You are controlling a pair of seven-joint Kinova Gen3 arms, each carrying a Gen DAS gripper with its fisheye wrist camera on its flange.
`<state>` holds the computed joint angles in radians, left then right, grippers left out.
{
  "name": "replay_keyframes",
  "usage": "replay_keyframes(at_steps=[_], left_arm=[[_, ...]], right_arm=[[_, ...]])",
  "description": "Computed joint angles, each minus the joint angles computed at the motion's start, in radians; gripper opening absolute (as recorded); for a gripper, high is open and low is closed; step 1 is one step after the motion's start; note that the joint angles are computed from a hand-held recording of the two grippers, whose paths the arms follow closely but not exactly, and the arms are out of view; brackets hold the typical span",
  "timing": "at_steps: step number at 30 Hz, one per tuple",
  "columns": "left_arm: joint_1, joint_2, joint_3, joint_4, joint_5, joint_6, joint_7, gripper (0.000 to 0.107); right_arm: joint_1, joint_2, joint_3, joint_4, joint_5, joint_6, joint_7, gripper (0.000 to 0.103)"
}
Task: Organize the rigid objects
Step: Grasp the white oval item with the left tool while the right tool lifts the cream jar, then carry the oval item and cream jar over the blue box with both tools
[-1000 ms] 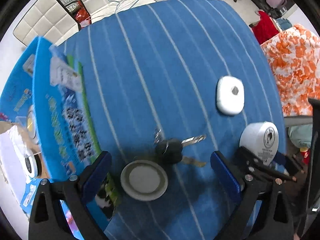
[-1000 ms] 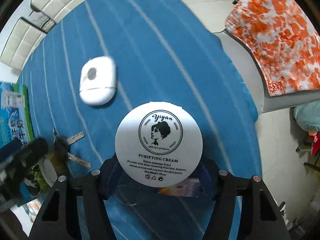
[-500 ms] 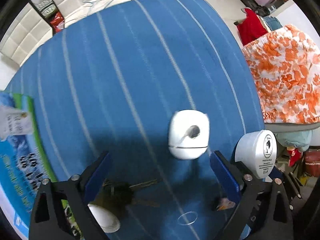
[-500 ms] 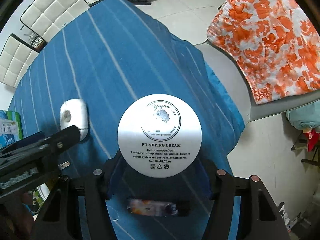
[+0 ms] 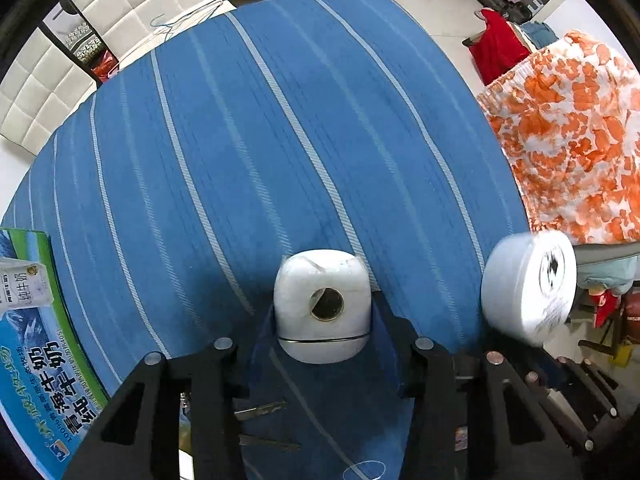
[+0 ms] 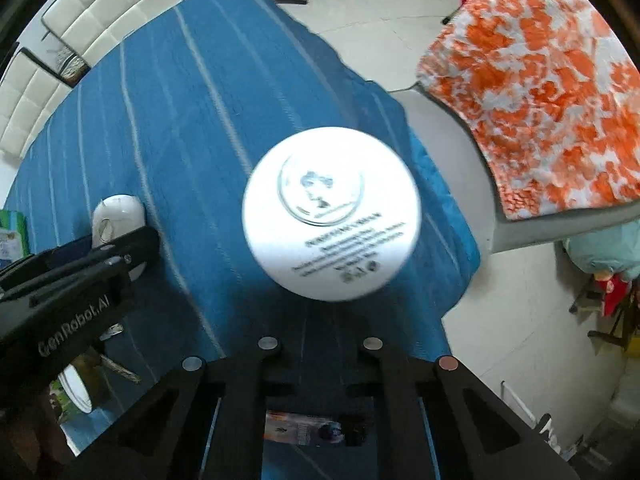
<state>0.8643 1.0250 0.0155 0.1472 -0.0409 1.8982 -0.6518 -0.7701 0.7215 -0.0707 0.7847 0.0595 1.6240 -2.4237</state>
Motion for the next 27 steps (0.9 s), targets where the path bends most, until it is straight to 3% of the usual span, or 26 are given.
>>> replay_keyframes(at_steps=[4, 8, 14, 17, 18, 19, 20, 21, 22, 24, 27], left_arm=[[0.0, -0.086, 0.006, 0.185, 0.0, -0.106, 0.021, 0.043], [-0.008, -0.158, 0.024, 0.328, -0.001, -0.197, 0.053, 0.043], [0.008, -0.217, 0.038, 0.381, -0.028, -0.239, 0.061, 0.043], [0.024, -0.244, 0.038, 0.39, -0.047, -0.253, 0.071, 0.043], [0.025, -0.249, 0.04, 0.394, -0.049, -0.257, 0.071, 0.043], [0.027, -0.256, 0.041, 0.399, -0.051, -0.266, 0.073, 0.043], [0.03, -0.258, 0.042, 0.395, -0.055, -0.268, 0.074, 0.043], [0.031, -0.258, 0.042, 0.389, -0.059, -0.267, 0.074, 0.043], [0.032, -0.256, 0.041, 0.379, -0.064, -0.265, 0.074, 0.043], [0.035, -0.239, 0.036, 0.337, -0.075, -0.243, 0.066, 0.043], [0.03, -0.203, 0.028, 0.27, -0.078, -0.208, 0.062, 0.043]], right_arm=[[0.016, -0.022, -0.03, 0.041, -0.03, -0.058, 0.057, 0.012], [0.075, -0.101, -0.083, 0.179, -0.134, -0.183, 0.119, 0.012], [0.119, -0.258, -0.113, 0.394, -0.226, -0.353, 0.11, 0.012], [0.112, -0.322, -0.13, 0.434, -0.153, -0.382, 0.023, 0.013], [0.085, -0.339, -0.105, 0.433, -0.112, -0.38, -0.008, 0.021], [0.045, -0.345, -0.062, 0.419, -0.071, -0.366, -0.035, 0.039], [0.016, -0.34, -0.029, 0.395, -0.031, -0.342, -0.061, 0.052], [0.005, -0.328, -0.011, 0.377, -0.006, -0.331, -0.076, 0.077], [0.013, -0.309, -0.009, 0.356, 0.002, -0.329, -0.085, 0.088], [0.058, -0.242, -0.041, 0.282, 0.009, -0.287, -0.084, 0.088], [0.046, -0.134, -0.021, 0.151, 0.037, -0.187, -0.072, 0.088]])
